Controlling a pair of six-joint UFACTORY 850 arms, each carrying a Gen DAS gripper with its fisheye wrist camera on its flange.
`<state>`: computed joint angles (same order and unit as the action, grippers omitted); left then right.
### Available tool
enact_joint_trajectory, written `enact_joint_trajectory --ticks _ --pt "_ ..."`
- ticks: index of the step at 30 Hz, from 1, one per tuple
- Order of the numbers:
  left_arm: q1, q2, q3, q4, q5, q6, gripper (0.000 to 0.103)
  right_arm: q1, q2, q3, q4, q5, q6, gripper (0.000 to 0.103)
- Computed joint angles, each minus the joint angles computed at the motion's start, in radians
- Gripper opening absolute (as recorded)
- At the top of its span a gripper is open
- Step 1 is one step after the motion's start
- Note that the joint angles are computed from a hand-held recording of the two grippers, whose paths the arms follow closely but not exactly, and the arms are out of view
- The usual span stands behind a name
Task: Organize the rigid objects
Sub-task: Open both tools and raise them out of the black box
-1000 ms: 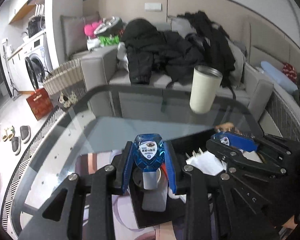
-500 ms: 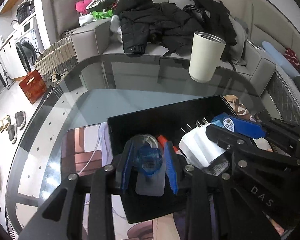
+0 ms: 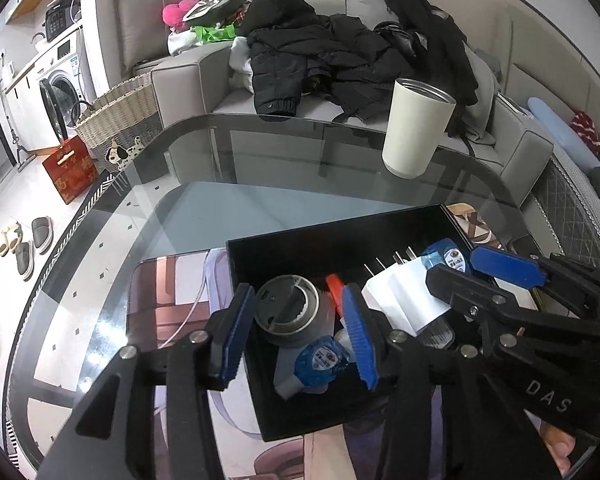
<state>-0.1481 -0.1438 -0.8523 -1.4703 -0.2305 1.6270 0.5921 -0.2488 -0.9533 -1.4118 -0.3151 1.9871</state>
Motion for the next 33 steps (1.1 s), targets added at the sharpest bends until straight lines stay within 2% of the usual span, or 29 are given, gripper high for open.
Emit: enact_joint_trajectory --ticks 4,10,14,19,21,25,27,30,33 --pt "-0.004 0.028 0.028 -0.132 0.013 0.115 0.057 0.005 0.028 0.021 -0.017 0.007 0.025 0.048" --pt "0.008 0.086 0.076 -0.235 -0.004 0.216 0.063 0.034 0.086 0.062 -0.132 -0.016 0.128 0.050" --pt "0.012 0.127 0.108 -0.238 0.014 0.219 0.076 0.059 0.125 0.090 -0.139 -0.010 0.143 0.050" --pt "0.029 0.195 0.167 -0.145 0.005 0.146 0.077 0.101 0.166 0.121 -0.114 -0.032 0.120 0.051" --pt "0.033 0.217 0.188 -0.144 0.005 0.146 0.083 0.124 0.181 0.134 -0.094 -0.047 0.106 0.053" --pt "0.042 0.252 0.222 -0.089 0.007 0.078 0.085 0.158 0.200 0.158 -0.063 -0.066 0.088 0.065" --pt "0.050 0.265 0.236 -0.061 -0.001 0.045 0.085 0.162 0.207 0.169 -0.047 -0.052 0.090 0.066" --pt "0.050 0.289 0.271 -0.147 0.011 0.150 0.085 0.177 0.217 0.183 -0.025 -0.057 0.088 0.066" --pt "0.051 0.309 0.307 -0.330 0.012 0.351 0.085 0.214 0.224 0.206 -0.068 -0.108 0.111 0.073"
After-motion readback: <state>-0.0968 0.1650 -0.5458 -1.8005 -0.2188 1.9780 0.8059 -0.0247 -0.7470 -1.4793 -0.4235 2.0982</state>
